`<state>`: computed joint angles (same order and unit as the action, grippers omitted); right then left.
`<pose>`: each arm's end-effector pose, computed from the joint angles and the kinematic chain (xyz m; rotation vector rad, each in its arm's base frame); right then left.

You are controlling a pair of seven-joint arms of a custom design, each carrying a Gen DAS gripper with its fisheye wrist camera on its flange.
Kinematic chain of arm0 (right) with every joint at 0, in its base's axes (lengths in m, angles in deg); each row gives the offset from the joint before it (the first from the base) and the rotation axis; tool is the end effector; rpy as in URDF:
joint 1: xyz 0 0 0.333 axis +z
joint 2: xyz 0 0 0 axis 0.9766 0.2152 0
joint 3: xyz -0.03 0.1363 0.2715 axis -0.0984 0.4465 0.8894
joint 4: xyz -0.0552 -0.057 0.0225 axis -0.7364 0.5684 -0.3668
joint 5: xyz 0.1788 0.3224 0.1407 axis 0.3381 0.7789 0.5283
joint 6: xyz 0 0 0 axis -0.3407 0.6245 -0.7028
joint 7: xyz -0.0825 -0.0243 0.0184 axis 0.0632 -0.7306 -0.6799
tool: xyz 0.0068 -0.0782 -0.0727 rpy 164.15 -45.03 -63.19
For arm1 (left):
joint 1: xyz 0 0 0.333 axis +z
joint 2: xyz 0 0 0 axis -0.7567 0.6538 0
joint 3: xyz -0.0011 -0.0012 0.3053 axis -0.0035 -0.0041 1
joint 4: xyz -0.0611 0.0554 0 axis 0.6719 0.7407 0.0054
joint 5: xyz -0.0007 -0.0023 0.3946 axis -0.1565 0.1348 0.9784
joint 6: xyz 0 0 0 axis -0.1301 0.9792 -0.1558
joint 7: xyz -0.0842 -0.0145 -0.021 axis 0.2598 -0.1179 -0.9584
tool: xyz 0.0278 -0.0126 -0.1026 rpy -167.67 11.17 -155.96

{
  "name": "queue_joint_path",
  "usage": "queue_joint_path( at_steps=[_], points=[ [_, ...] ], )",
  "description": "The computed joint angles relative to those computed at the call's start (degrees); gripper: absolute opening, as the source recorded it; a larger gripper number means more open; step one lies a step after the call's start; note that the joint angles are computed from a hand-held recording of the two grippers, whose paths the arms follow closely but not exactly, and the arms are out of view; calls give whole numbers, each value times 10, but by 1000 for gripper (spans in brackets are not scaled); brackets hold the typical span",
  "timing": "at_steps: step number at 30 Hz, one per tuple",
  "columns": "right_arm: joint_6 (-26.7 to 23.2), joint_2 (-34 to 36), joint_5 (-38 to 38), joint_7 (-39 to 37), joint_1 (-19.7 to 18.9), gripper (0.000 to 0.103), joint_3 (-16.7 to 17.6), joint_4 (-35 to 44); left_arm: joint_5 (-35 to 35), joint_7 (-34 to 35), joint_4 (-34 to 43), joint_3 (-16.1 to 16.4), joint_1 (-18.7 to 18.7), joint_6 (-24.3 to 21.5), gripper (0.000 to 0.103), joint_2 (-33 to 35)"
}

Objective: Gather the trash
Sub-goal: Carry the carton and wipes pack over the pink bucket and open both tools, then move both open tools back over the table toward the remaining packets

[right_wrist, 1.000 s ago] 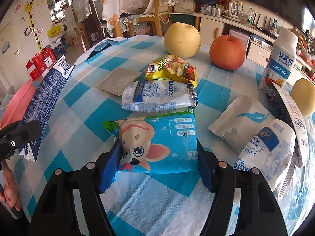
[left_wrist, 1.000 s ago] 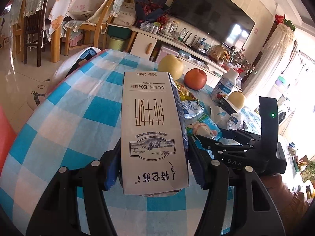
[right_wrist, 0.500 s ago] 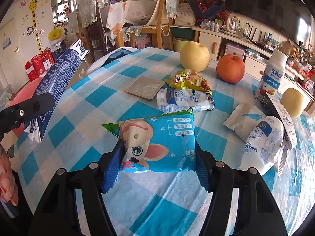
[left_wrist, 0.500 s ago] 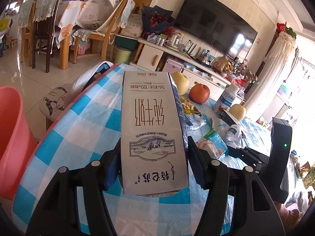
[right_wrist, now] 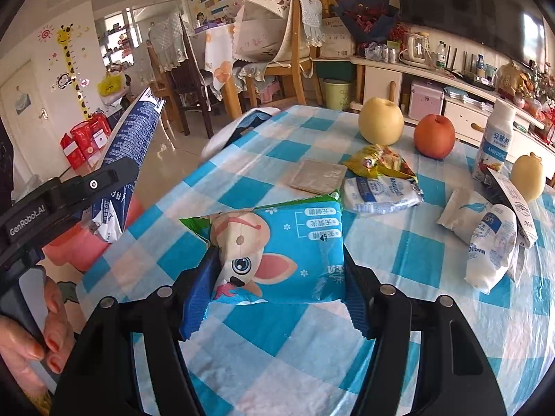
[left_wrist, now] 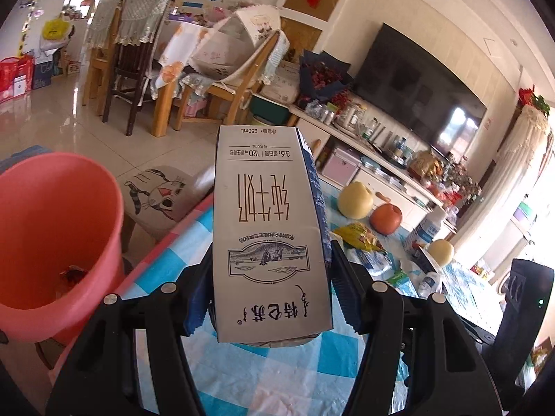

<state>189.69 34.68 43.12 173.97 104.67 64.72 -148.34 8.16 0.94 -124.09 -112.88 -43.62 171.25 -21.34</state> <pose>0.5118 0.3832 0.5121 -2.0254 1.1347 -0.2944 0.4384 -0.2166 0.5141 -2.0300 1.1616 -1.1246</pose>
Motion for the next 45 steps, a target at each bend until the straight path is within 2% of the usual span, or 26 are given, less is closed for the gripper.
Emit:
queue_joint_path(
  at_steps=[3,9,13,23,28,29,31,33,35,37,39,42,45],
  points=[
    [-6,12,17,-16,6,66,13,29,-7,-42,-23,-5,11,-37,62,-38],
    [-34,55,-19,-22,39,66,24,116,-60,-76,-68,4,15,-119,62,-105],
    [-64,104,-55,-21,69,66,25,200,-99,-77,-92,16,18,-151,62,-133],
    [-181,269,-115,-29,151,66,12,462,-216,-67,-161,56,43,-115,62,-180],
    [-242,359,-96,-33,171,67,11,600,-245,-76,-187,32,77,-118,65,-218],
    [-256,377,-89,-33,175,67,10,628,-248,-84,-194,27,84,-115,71,-227],
    [-295,419,-70,-37,180,67,14,694,-254,-113,-216,16,104,-88,76,-247],
    [-317,436,-48,-46,181,68,17,717,-256,-124,-224,2,124,-64,80,-256],
    [-312,434,-37,-47,184,73,11,706,-258,-117,-226,-5,136,-47,83,-256],
    [-279,407,-12,-56,172,78,21,651,-260,-119,-230,-22,152,-37,85,-266],
    [-240,372,-5,-45,167,85,17,588,-259,-123,-224,-43,173,-31,85,-270],
    [-182,313,10,-36,147,88,25,488,-243,-107,-201,-74,194,-54,85,-269],
    [-151,265,-4,-4,139,90,14,416,-208,-105,-176,-104,215,-65,87,-267]
  ],
)
